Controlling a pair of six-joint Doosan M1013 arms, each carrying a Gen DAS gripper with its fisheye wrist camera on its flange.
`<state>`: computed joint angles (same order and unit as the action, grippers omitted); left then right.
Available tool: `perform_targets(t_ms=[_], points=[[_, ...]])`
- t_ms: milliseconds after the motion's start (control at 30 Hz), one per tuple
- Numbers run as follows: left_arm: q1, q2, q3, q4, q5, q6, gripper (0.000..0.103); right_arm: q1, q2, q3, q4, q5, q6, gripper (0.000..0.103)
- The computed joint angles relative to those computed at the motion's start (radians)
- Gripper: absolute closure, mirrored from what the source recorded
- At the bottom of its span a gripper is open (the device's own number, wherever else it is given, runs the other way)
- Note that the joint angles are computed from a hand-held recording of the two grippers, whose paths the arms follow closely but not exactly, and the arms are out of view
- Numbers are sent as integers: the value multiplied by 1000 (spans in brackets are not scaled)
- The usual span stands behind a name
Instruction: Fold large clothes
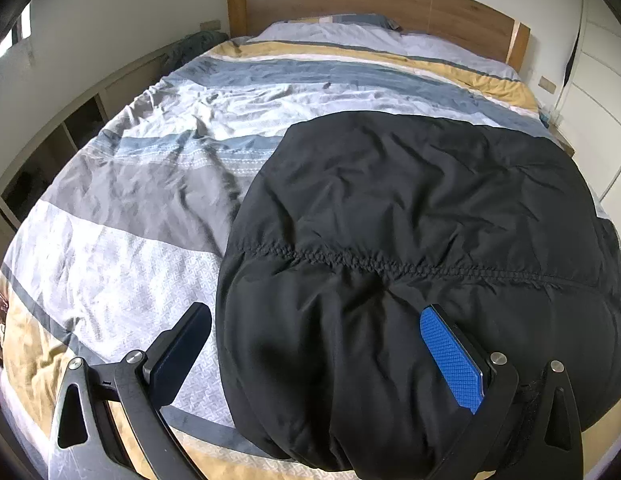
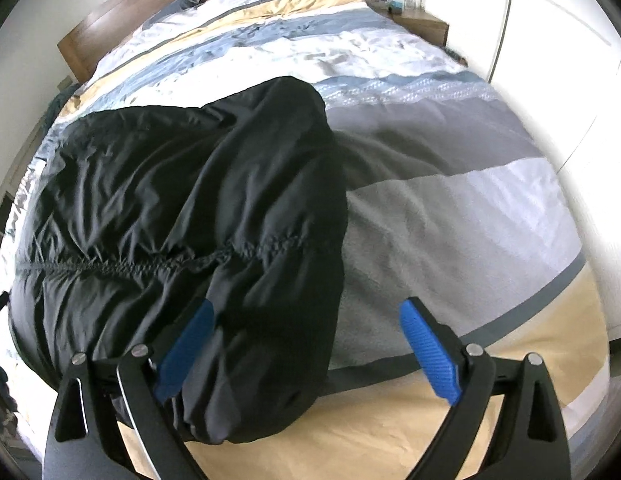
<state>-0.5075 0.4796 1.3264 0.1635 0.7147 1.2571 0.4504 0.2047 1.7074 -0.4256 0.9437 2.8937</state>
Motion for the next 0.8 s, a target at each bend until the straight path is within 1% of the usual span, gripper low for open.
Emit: perform_targets(t_ms=[100, 167, 200, 233, 267, 433, 567, 667, 733, 767, 800], points=[[5, 2, 0, -27, -3, 23, 0, -10, 3, 1, 18, -3, -23, 6], [12, 8, -6, -50, 2, 40, 0, -12, 13, -7, 11, 25, -32, 6], [14, 10, -9, -55, 5, 43, 0, -14, 13, -5, 12, 17, -28, 6], [17, 14, -13, -61, 8, 47, 0, -21, 9, 5, 24, -15, -27, 6], [20, 18, -17, -68, 13, 51, 0, -25, 7, 11, 32, -28, -26, 6], [31, 38, -43, -74, 34, 47, 0, -39, 13, 15, 56, -51, -45, 6], [42, 53, -58, -111, 46, 67, 0, -54, 9, 31, 83, -102, -48, 6], [62, 67, -74, -198, 58, 119, 0, -66, 10, 39, 107, -133, -66, 6], [83, 82, -91, -309, 80, 182, 0, -74, 12, 44, 128, -153, -85, 5], [99, 94, -103, -392, 98, 233, 0, -78, 13, 47, 137, -162, -92, 5], [109, 104, -112, -449, 115, 269, 0, -83, 13, 52, 153, -178, -102, 4]])
